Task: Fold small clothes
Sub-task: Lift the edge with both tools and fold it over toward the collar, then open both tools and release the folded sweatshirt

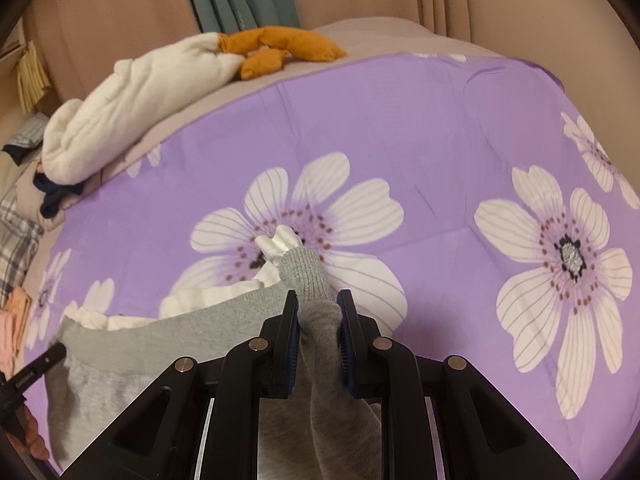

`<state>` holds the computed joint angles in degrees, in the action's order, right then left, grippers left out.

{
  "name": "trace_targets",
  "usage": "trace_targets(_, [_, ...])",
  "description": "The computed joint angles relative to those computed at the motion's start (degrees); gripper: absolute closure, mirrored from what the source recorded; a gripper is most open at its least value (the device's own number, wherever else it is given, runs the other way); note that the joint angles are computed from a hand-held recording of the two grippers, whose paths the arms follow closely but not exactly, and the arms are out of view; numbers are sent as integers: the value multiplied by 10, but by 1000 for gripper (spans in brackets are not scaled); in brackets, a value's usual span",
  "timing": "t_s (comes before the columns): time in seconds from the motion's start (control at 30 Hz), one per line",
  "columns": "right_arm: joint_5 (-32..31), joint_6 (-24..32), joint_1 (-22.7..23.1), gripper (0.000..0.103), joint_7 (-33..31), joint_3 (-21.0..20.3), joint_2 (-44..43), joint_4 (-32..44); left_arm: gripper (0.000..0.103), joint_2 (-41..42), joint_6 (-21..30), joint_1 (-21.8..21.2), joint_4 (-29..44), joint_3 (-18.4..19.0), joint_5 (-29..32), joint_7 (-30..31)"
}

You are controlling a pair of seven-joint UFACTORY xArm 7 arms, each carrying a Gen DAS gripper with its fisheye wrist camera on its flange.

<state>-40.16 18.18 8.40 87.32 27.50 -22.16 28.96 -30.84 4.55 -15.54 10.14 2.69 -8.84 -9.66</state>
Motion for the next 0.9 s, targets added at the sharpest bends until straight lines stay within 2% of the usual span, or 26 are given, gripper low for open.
trace_targets(0.23, [-22, -2, -5, 84, 19, -6, 34, 1, 92, 41, -17, 2, 4, 3, -1, -1])
trace_targets(0.3, [-32, -4, -3, 84, 28, -9, 41, 0, 90, 47, -24, -11, 2, 19, -6, 7])
trace_targets(0.47, [-61, -1, 5, 84, 45, -22, 58, 3, 87, 54, -31, -18, 2, 31, -10, 16])
trace_targets(0.67, [-73, -5, 20, 84, 58, -44, 72, 3, 84, 61, -41, 2, -1, 6, 0, 6])
trace_targets(0.83, [-69, -17, 28, 84, 56, -59, 74, -3, 81, 65, -34, -4, 3, 16, -3, 2])
trace_targets(0.9, [-69, -19, 27, 84, 58, -59, 73, -5, 76, 64, -33, 4, 2, 11, -2, -3])
